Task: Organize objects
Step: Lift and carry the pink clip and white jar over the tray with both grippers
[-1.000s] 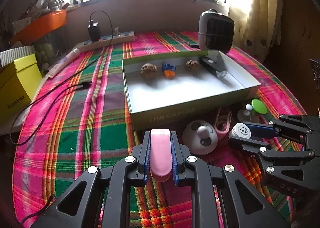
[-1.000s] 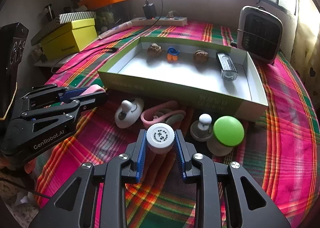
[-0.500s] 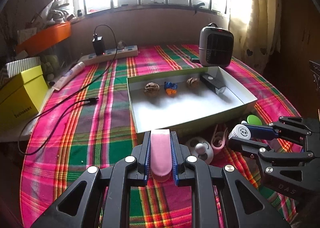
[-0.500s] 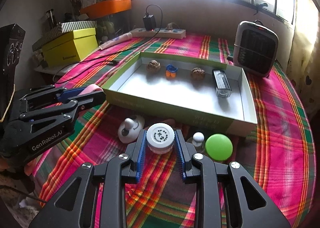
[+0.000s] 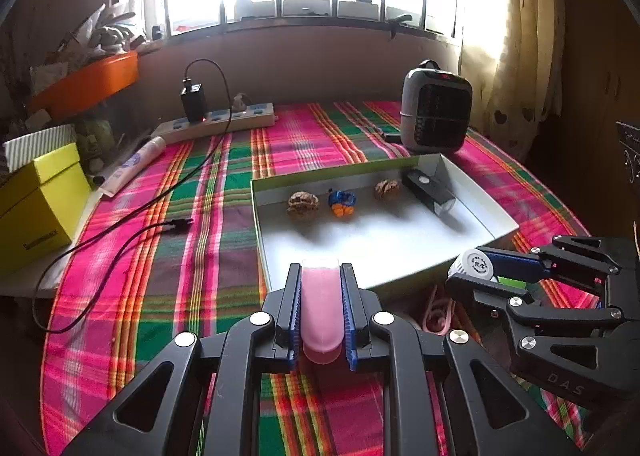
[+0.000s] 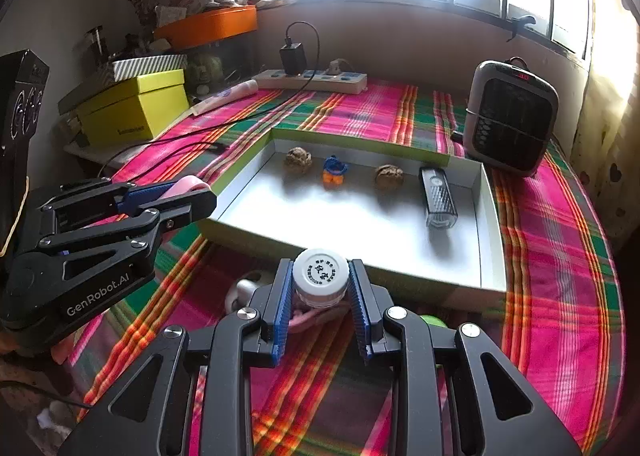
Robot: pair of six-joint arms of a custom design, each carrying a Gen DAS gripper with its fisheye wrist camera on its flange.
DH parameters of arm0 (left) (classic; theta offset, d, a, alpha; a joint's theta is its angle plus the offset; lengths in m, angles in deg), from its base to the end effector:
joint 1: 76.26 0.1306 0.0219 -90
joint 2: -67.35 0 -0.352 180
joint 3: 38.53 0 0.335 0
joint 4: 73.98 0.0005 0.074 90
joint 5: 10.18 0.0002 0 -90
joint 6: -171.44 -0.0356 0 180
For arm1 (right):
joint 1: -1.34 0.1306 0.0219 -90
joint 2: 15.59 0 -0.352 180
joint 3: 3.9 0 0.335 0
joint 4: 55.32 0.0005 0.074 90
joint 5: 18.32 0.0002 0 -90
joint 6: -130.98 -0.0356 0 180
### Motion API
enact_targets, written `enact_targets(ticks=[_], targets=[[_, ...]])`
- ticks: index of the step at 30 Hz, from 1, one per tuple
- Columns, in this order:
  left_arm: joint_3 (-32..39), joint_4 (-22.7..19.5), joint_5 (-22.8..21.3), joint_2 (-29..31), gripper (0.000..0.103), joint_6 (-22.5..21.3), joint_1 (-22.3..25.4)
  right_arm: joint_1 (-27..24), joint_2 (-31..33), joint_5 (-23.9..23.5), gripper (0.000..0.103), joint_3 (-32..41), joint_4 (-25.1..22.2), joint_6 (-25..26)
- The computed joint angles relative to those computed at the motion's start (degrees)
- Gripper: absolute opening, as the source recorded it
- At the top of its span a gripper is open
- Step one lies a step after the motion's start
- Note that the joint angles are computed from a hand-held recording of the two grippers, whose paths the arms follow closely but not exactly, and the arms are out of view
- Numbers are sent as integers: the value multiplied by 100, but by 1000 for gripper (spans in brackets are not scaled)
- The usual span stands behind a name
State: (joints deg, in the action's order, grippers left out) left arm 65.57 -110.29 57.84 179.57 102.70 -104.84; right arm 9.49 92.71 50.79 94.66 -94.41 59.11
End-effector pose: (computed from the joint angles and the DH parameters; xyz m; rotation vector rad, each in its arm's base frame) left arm 0.5005 -0.2580 0.3341 -0.0399 2.2769 -0.0020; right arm 0.5259 0.0876 0.3273 -0.6998 2.2747 0.3585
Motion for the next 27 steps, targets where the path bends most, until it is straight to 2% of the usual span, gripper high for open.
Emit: enact_targets(ticks=[12, 20, 27], targets=[[511, -113, 437, 355, 16, -4, 229, 7, 407, -3, 28, 669, -241, -48], [1018, -436, 573, 756, 16, 55, 329, 36, 859, 59, 28, 1325, -592, -22], [1283, -551, 541, 970, 16, -19, 353, 84, 1253, 127, 28, 1896, -917, 25]])
